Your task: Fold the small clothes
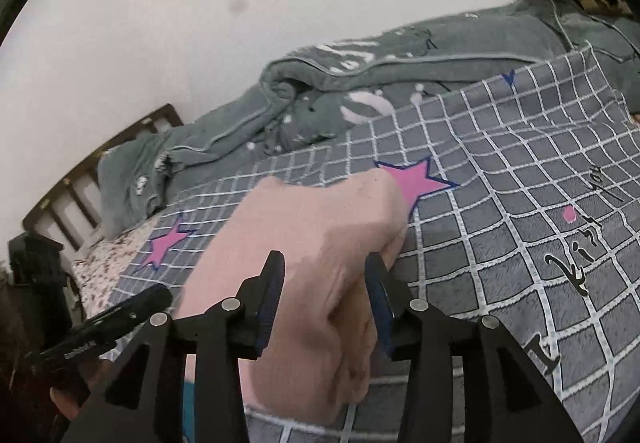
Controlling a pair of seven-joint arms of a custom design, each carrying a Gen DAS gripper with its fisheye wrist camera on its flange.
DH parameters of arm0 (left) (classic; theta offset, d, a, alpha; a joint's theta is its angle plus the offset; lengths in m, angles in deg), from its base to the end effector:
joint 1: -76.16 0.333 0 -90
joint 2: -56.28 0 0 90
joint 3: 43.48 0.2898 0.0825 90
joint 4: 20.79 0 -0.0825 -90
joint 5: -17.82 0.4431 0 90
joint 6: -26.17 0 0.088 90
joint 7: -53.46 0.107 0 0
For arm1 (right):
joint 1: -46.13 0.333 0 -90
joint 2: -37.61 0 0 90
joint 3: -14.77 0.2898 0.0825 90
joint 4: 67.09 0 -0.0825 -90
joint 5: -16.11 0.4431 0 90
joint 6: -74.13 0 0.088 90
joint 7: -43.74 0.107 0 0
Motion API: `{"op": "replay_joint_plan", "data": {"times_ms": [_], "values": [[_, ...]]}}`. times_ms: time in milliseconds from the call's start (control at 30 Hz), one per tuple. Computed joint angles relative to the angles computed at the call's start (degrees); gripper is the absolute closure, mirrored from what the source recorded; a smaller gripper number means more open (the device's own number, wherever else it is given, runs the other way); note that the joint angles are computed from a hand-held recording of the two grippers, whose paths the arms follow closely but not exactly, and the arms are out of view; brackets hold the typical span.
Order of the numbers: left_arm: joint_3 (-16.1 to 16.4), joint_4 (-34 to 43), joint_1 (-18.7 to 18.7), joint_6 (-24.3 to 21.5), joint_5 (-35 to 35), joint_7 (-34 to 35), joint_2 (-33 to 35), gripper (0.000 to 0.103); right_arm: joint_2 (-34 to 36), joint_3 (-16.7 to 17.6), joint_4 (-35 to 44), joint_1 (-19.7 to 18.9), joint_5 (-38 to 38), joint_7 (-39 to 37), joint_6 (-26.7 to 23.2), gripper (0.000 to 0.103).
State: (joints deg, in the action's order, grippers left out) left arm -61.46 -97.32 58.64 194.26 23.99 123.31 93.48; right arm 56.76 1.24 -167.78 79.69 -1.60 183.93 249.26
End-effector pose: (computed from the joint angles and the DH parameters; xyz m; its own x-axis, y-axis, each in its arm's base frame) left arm 0.6985 -0.4212 0.4390 -0.3549 -0.8598 0.3672 -0.6651 -0.0438 -0.7455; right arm 0.6746 0.2903 0.4431 0.0115 -0.9298 -0.3679 -0.6006 0.2877 -0.7460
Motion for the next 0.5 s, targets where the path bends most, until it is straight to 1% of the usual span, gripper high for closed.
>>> {"op": "replay_joint_plan", "data": {"times_ms": [33,67,133,200,233,267,300,333,367,400,433,467,500], "values": [[0.28,1.43,-0.42,-0.57,-0.02,-0.48,0.91,0.051,0.71,1.86,0.84,-1.75,2.1,-1.24,-0.66,0.062],[0.32,2.48,-0.63,-0.98,-0.14,-0.77,1.58,0.051,1.39,2.5,1.61,-2.39,3.21,-1.7,-1.22,0.062],[0.05,4.96,-0.85,-1.91,-0.6,-0.94,3.23,0.05,2.86,6.15,3.5,-5.74,7.65,-5.08,-2.57,0.062],[0.97,7.75,-1.99,-3.59,-0.35,-1.83,4.83,0.05,4.11,8.43,5.16,-7.7,11.01,-8.12,-3.99,0.062],[1.62,8.62,-2.6,-4.25,-0.01,-2.37,5.29,0.05,4.78,10.25,6.02,-9.22,13.15,-10.54,-4.61,0.062],[2.16,9.37,-3.11,-4.72,0.3,-2.92,5.7,0.048,5.27,10.79,6.73,-9.61,14.34,-11.92,-5.33,0.062],[2.54,10.01,-3.5,-5.0,0.54,-3.4,6.1,0.048,5.8,10.26,7.52,-9.09,14.48,-12.4,-6.26,0.063],[2.54,10.74,-3.62,-5.33,0.57,-3.56,6.6,0.047,5.97,8.49,7.58,-7.54,13.35,-11.46,-5.91,0.072],[2.4,11.1,-3.58,-5.51,0.51,-3.54,6.85,0.046,5.91,6.11,7.35,-5.47,11.65,-9.52,-5.39,0.076],[2.41,11.26,-3.61,-5.5,0.49,-3.67,6.99,0.046,5.87,2.72,7.12,-2.6,8.95,-6.36,-4.91,0.084],[2.69,11.28,-3.77,-5.47,0.57,-4.14,7.0,0.045,5.61,-1.22,6.57,0.8,5.49,-2.33,-4.33,0.087],[2.85,11.22,-3.85,-5.41,0.66,-4.48,6.96,0.045,5.44,-4.47,6.01,3.52,2.32,1.44,-3.43,0.088],[2.91,11.06,-3.86,-5.28,0.72,-4.73,6.87,0.045,5.4,-8.94,5.39,7.32,-2.01,6.23,-2.27,0.088]]}}
